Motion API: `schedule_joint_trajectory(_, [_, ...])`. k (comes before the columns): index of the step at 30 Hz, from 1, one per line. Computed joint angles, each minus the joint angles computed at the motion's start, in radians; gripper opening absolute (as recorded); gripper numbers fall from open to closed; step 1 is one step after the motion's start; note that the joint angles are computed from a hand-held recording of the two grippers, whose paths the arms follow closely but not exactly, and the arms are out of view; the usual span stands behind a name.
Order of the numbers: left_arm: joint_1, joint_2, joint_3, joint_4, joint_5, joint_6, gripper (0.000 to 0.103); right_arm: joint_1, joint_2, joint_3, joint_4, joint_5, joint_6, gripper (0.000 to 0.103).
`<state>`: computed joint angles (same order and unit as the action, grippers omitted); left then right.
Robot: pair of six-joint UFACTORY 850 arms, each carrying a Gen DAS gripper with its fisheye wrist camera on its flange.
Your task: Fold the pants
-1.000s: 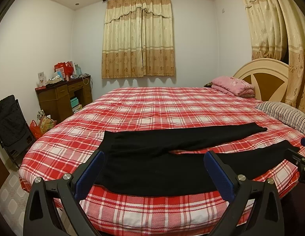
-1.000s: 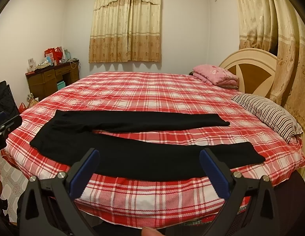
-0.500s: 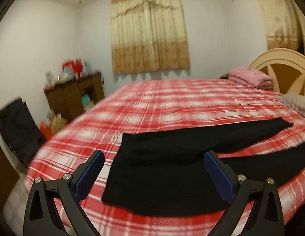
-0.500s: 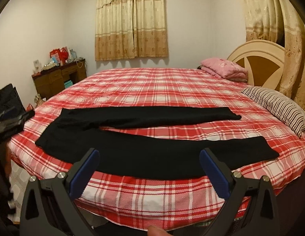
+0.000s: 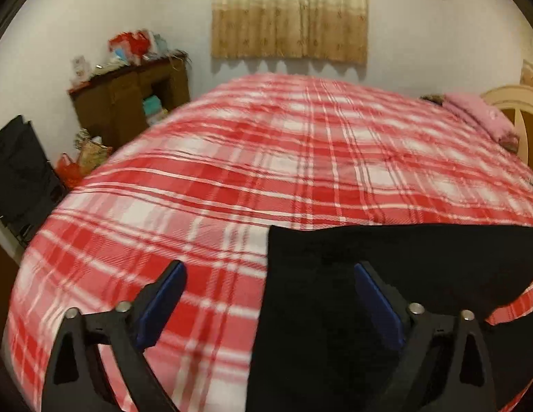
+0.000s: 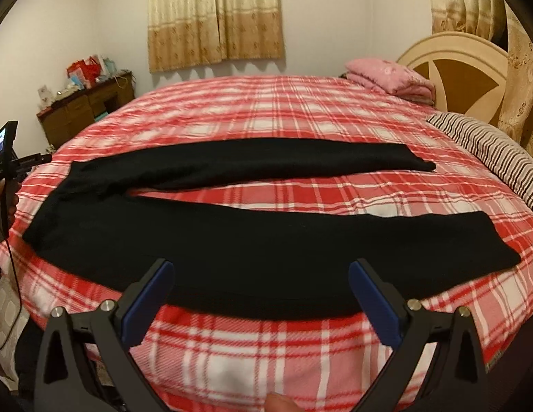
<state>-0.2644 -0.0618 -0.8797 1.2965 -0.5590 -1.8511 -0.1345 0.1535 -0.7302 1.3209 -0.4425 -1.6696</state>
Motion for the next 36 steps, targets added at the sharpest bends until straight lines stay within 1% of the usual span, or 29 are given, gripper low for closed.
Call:
schedule_joint_trajectory(3, [0.048, -0.074, -0.054, -0.079, 0.082, 0.123, 0.076, 0.024, -0.049, -0.041, -0.032, 0.054, 0.018, 0.102])
schedule_joint_trajectory(5, [0.072, -0.114, -0.085, -0.129, 0.107, 0.196, 0.071, 0.027, -0.081, -0.069, -0.052, 0.073, 0.034, 0.102])
schedule_joint_trajectory(7, [0.091, -0.147, -0.110, -0.175, 0.112, 0.257, 0.070, 0.031, -0.114, -0.100, -0.069, 0.092, 0.055, 0.101])
schedule_joint_trajectory(8, [0.104, -0.158, -0.118, -0.193, 0.132, 0.282, 0.066, 0.031, -0.130, -0.117, -0.078, 0.104, 0.063, 0.099])
schedule_joint_trajectory(9, [0.118, -0.167, -0.124, -0.229, 0.156, 0.324, 0.057, 0.031, -0.142, -0.129, -0.087, 0.111, 0.072, 0.098])
schedule_joint_trajectory(10, [0.130, -0.170, -0.126, -0.270, 0.183, 0.368, 0.055, 0.032, -0.164, -0.152, -0.103, 0.119, 0.090, 0.098])
schedule_joint_trajectory(11, [0.137, -0.170, -0.125, -0.283, 0.205, 0.381, 0.052, 0.030, -0.178, -0.168, -0.117, 0.122, 0.104, 0.097])
schedule_joint_trajectory(12, [0.141, -0.168, -0.123, -0.279, 0.220, 0.384, 0.046, 0.027, -0.192, -0.183, -0.124, 0.121, 0.113, 0.096])
schedule_joint_trajectory(13, [0.144, -0.168, -0.125, -0.302, 0.238, 0.425, 0.041, 0.022, -0.206, -0.199, -0.134, 0.114, 0.123, 0.094])
schedule_joint_trajectory(14, [0.145, -0.172, -0.131, -0.337, 0.237, 0.473, 0.039, 0.020, -0.216, -0.211, -0.145, 0.108, 0.135, 0.089])
schedule_joint_trajectory(15, [0.145, -0.173, -0.136, -0.350, 0.234, 0.494, 0.035, 0.016, -0.246, -0.244, -0.189, 0.088, 0.185, 0.086])
schedule_joint_trajectory(16, [0.146, -0.175, -0.142, -0.385, 0.235, 0.540, 0.032, 0.012, -0.265, -0.266, -0.221, 0.076, 0.222, 0.081])
schedule_joint_trajectory(17, [0.148, -0.177, -0.147, -0.410, 0.242, 0.574, 0.023, 0.006, -0.292, -0.298, -0.275, 0.054, 0.287, 0.077])
schedule_joint_trajectory(18, [0.152, -0.177, -0.149, -0.442, 0.258, 0.612, 0.015, -0.001, -0.320, -0.332, -0.317, 0.037, 0.340, 0.076])
schedule_joint_trajectory(19, [0.153, -0.176, -0.152, -0.452, 0.265, 0.623, 0.014, -0.005, -0.332, -0.347, -0.334, 0.034, 0.360, 0.075])
schedule_joint_trajectory(21, [0.145, -0.176, -0.157, -0.400, 0.252, 0.579, 0.014, -0.015, -0.375, -0.403, -0.378, 0.042, 0.408, 0.072])
schedule_joint_trajectory(22, [0.141, -0.175, -0.157, -0.369, 0.251, 0.558, 0.014, -0.016, -0.388, -0.421, -0.399, 0.043, 0.429, 0.068])
schedule_joint_trajectory(23, [0.137, -0.180, -0.161, -0.362, 0.243, 0.561, 0.013, -0.022, -0.418, -0.466, -0.454, 0.034, 0.487, 0.064])
schedule_joint_trajectory(25, [0.138, -0.194, -0.169, -0.383, 0.238, 0.584, 0.013, -0.031, -0.482, -0.561, -0.561, 0.025, 0.609, 0.064])
schedule_joint_trajectory(27, [0.140, -0.198, -0.168, -0.364, 0.245, 0.567, 0.013, -0.033, -0.530, -0.631, -0.637, 0.057, 0.685, 0.064])
schedule_joint_trajectory(28, [0.143, -0.195, -0.162, -0.357, 0.257, 0.558, 0.013, -0.038, -0.578, -0.700, -0.715, 0.068, 0.759, 0.064])
schedule_joint_trajectory(30, [0.148, -0.194, -0.161, -0.391, 0.265, 0.584, 0.013, -0.047, -0.657, -0.817, -0.833, 0.065, 0.885, 0.064])
schedule_joint_trajectory(32, [0.154, -0.187, -0.153, -0.395, 0.288, 0.591, 0.013, -0.051, -0.738, -0.934, -0.956, 0.042, 1.018, 0.064])
schedule_joint_trajectory(34, [0.159, -0.183, -0.146, -0.429, 0.307, 0.623, 0.013, -0.050, -0.847, -1.092, -1.074, -0.022, 1.150, 0.064])
schedule_joint_trajectory(36, [0.159, -0.182, -0.148, -0.475, 0.303, 0.665, 0.013, -0.047, -0.930, -1.217, -1.145, -0.072, 1.227, 0.064])
